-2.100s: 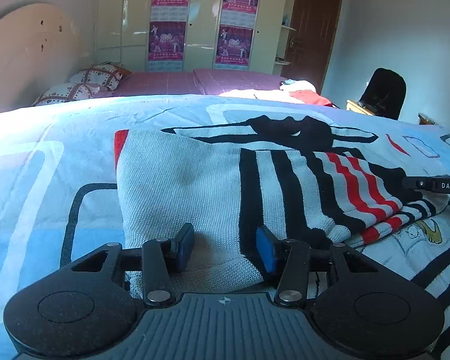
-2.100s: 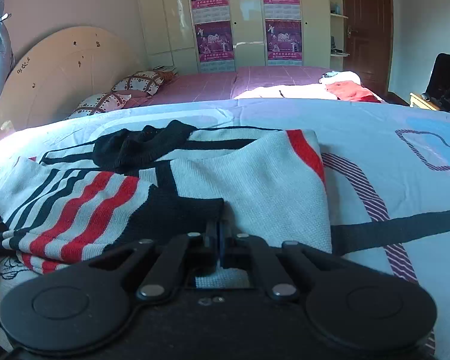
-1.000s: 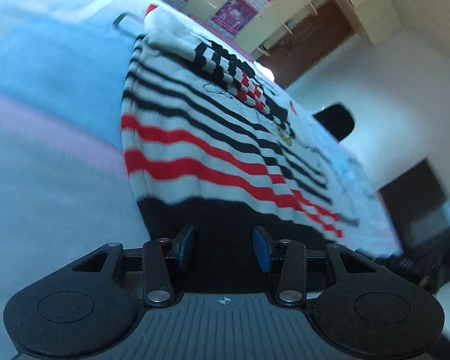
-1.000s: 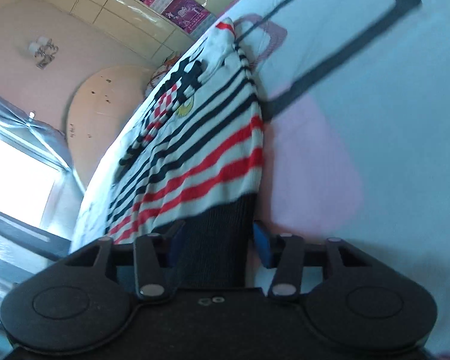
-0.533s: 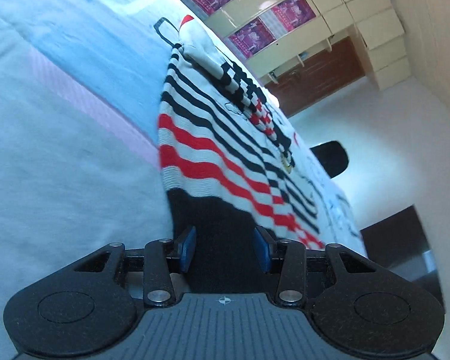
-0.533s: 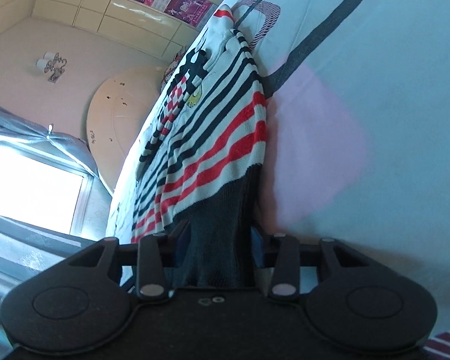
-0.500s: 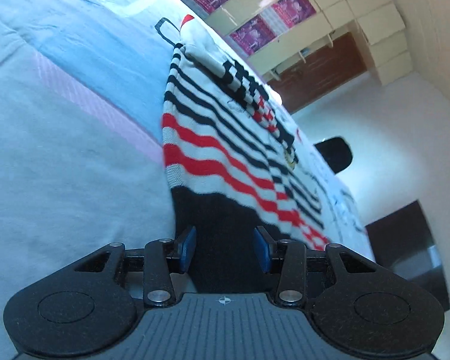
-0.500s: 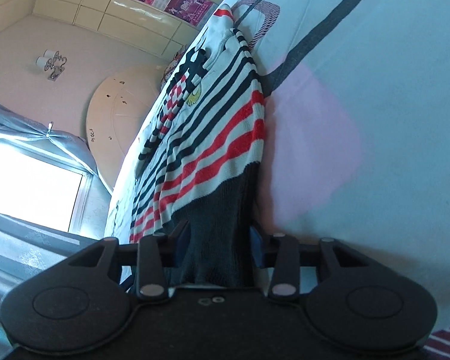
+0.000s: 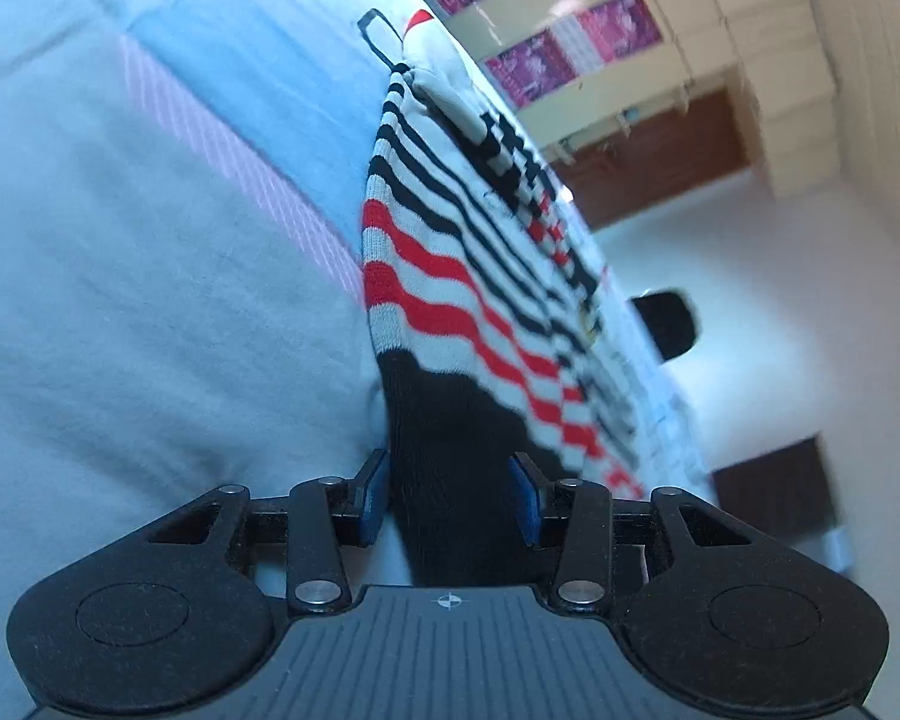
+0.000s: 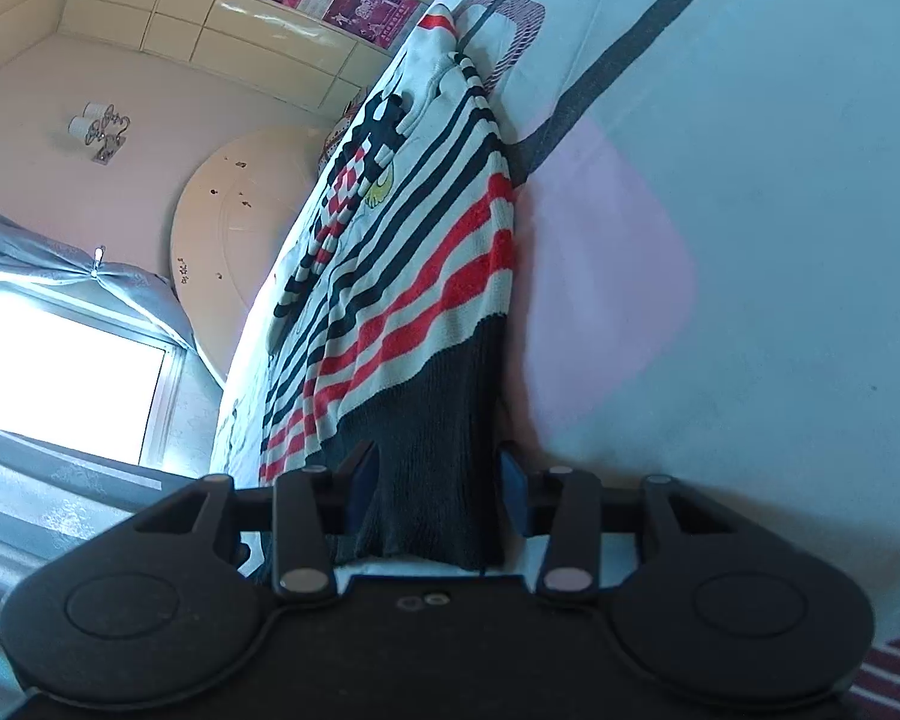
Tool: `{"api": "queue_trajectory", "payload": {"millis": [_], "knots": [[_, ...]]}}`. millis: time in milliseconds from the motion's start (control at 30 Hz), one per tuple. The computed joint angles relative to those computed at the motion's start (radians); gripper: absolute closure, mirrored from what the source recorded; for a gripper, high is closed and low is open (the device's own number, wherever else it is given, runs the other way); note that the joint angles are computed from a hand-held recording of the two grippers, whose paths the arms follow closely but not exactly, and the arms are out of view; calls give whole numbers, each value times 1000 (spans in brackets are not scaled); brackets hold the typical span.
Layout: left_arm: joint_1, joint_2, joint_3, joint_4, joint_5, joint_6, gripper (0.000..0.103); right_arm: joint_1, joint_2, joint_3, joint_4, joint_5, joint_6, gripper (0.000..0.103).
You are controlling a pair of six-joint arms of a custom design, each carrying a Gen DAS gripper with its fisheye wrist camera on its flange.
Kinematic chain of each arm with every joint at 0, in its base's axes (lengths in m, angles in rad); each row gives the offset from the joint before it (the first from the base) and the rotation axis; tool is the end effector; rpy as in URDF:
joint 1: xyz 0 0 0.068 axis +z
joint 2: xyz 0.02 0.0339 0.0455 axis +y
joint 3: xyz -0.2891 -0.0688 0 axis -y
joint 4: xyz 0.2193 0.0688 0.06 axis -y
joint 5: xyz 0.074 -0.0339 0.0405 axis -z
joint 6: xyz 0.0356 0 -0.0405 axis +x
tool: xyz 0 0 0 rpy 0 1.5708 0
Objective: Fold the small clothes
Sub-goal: 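Grasp the sweater hem with both grippers and lift it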
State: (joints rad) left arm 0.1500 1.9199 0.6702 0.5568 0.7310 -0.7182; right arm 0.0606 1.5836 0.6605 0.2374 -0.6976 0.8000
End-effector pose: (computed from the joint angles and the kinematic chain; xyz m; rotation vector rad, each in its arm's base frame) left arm 0.3223 0.0247 0.1318 -0.5809 2.2163 -1.1251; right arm 0.2804 0.0399 0.1998 0.4671 2.3157 1.2296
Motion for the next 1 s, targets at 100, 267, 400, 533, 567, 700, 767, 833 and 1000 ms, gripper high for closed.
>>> {"api": "queue_trajectory", "payload": {"millis": [100, 267, 400, 533, 567, 700, 767, 833, 1000], "knots": [[9, 87, 0, 171, 72, -107, 61, 7, 35, 11, 43, -9, 21, 60], [-60, 98, 97, 16, -22, -8, 96, 49, 103, 107, -20, 32, -30, 85], [-77, 63, 65, 67, -81, -37, 98, 56, 44, 125, -69, 95, -91, 97], [-7, -35, -48, 135, -88, -32, 99, 6, -45, 93, -96, 80, -147, 97], [14, -43, -73, 149, -81, -34, 99, -4, -56, 83, -107, 79, -168, 98], [55, 0, -122, 170, -91, -8, 99, -4, 20, 54, -99, 99, -181, 98], [35, -12, -98, 131, -127, -4, 99, -4, 19, 54, -85, 97, -161, 98], [11, -26, -67, 80, -155, 9, 99, 6, 7, 73, -113, 106, -192, 98], [-20, -36, -85, 179, -196, -82, 99, 13, 0, 122, -142, 108, -242, 98]]}}
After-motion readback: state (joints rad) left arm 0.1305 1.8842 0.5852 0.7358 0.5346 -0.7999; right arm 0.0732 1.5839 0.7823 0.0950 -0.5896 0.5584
